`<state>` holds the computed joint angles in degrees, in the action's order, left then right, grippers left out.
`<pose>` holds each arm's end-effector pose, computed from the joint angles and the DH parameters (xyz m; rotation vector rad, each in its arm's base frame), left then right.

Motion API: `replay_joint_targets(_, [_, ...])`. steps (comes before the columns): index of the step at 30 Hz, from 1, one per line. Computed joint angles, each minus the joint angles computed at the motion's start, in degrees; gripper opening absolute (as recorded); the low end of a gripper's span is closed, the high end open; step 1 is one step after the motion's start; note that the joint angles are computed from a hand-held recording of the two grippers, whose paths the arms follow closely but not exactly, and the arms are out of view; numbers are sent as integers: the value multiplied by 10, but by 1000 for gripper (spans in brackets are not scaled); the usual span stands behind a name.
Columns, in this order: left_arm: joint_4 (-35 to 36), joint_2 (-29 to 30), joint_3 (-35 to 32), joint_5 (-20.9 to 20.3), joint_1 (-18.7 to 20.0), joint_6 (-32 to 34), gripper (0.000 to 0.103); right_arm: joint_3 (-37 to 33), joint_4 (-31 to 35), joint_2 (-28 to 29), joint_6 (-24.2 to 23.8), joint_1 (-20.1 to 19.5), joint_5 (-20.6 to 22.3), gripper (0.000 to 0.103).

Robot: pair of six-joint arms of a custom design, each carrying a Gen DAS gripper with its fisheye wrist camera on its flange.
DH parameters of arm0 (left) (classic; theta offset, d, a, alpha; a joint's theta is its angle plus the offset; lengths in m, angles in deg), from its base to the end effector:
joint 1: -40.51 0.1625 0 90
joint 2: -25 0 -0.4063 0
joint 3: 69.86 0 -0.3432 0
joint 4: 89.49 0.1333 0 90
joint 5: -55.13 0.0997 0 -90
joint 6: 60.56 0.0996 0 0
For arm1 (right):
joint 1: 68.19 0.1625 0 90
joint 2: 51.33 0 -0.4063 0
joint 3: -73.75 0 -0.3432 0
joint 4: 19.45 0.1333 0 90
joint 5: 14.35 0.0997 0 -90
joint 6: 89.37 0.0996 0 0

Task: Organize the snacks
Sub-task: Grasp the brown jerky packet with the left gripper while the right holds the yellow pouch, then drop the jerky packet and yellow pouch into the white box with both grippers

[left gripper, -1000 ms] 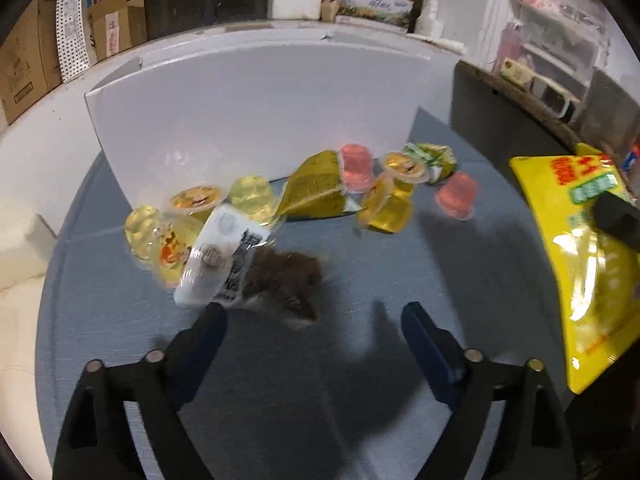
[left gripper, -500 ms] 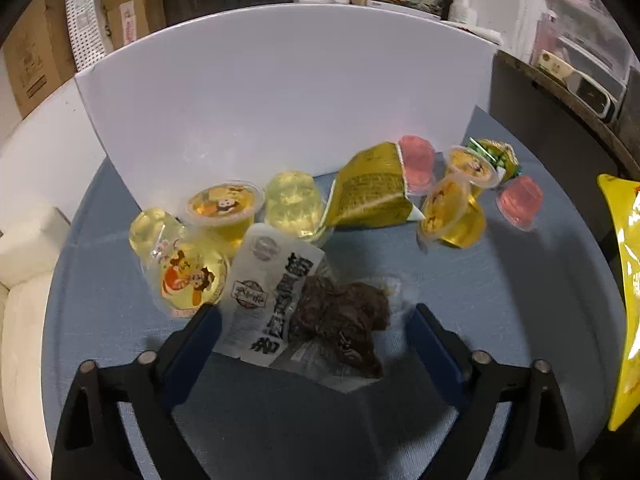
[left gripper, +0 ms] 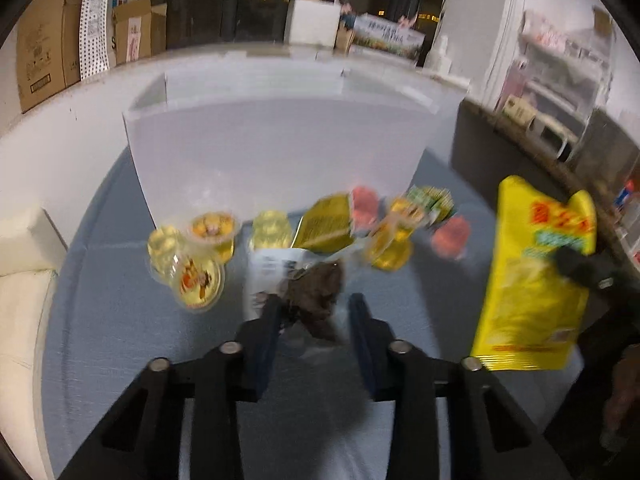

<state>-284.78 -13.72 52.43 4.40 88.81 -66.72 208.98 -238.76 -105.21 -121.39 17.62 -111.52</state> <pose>-0.1704 -0.4865 0.0409 0.6109 2.4770 -0.8147 0.0890 -0.4390 0.1593 0.5499 -2.5180 1.0391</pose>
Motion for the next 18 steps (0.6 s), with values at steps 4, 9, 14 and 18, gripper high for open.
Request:
replay_joint_targets(4, [-1, -36, 15, -12, -13, 6, 20, -5, 2, -7, 0, 12, 6, 24])
replay_joint_targets(9, [-2, -25, 0, -27, -6, 19, 20, -8, 1, -7, 0, 23, 5, 24])
replay_joint_targets(14, [-31, -24, 5, -27, -14, 23, 20, -15, 13, -12, -4, 33, 3, 24])
replay_joint_targets(18, [-29, -39, -12, -19, -19, 47, 20, -46, 45, -18, -4, 50, 5, 24])
